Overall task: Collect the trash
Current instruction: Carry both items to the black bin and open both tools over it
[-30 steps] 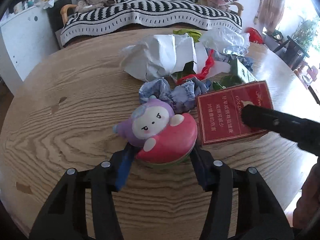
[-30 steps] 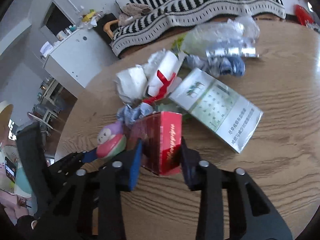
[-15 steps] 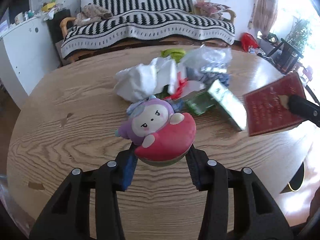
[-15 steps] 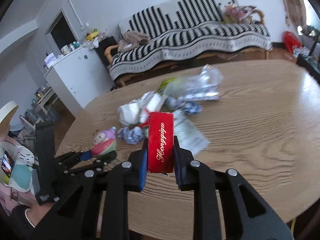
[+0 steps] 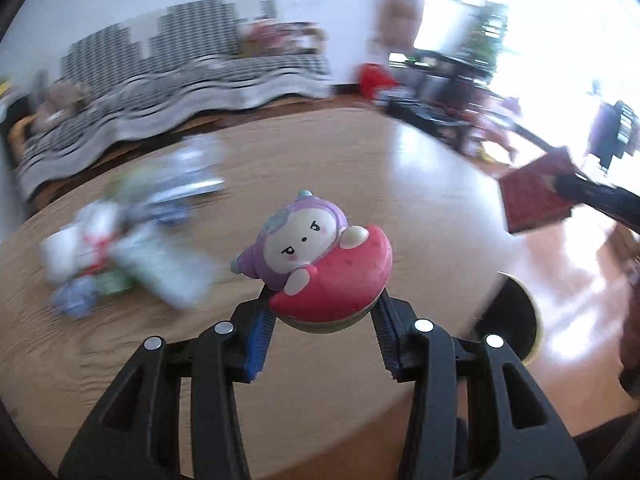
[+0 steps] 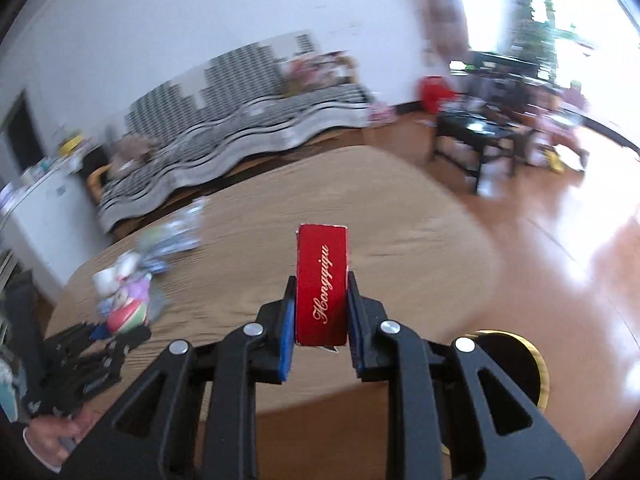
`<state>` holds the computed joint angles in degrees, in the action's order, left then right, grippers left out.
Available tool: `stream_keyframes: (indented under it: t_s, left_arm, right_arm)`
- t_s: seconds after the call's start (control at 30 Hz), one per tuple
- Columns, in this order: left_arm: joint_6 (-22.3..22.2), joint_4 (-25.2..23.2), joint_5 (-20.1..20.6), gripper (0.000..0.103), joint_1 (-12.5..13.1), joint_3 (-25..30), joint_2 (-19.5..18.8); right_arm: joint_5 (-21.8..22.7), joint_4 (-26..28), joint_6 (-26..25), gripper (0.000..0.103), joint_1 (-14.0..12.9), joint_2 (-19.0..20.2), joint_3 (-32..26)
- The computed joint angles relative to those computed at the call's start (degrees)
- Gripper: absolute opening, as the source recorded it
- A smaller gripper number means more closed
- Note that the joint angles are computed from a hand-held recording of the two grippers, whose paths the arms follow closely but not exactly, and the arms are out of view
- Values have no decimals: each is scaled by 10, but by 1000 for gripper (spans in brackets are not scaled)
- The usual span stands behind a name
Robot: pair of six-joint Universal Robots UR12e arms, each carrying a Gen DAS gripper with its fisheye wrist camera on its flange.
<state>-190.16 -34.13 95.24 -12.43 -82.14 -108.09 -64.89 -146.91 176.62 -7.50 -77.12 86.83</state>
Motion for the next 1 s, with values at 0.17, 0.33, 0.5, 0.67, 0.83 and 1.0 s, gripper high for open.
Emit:
stream_keyframes:
  t_s: [0.17,0.33,0.5,0.67,0.83,1.0]
  left_arm:
    - [36,-12,-77,44,-50,57,-56]
    - [29,-43,-150,44,-86,117,-114]
    - [25,-93,-165,44,-103,171,-167]
    - [5,-124,-167,44,-112,205,-198]
    - [4,-144,-167,45,-114,228,-216]
    - [6,-156,-176,49,-109,248,-228]
  right_arm:
    - [-36,4,23,23,-55,-6,15]
    - [-62,46,25,23,-89,4,12]
    - [-94,118,28,23,-97,29,-7]
    - [-119,173,33,23,-97,56,-26]
    - [-122,196,43,23,-96,65,-34]
    - [-128,200,48,23,-93,71,-42]
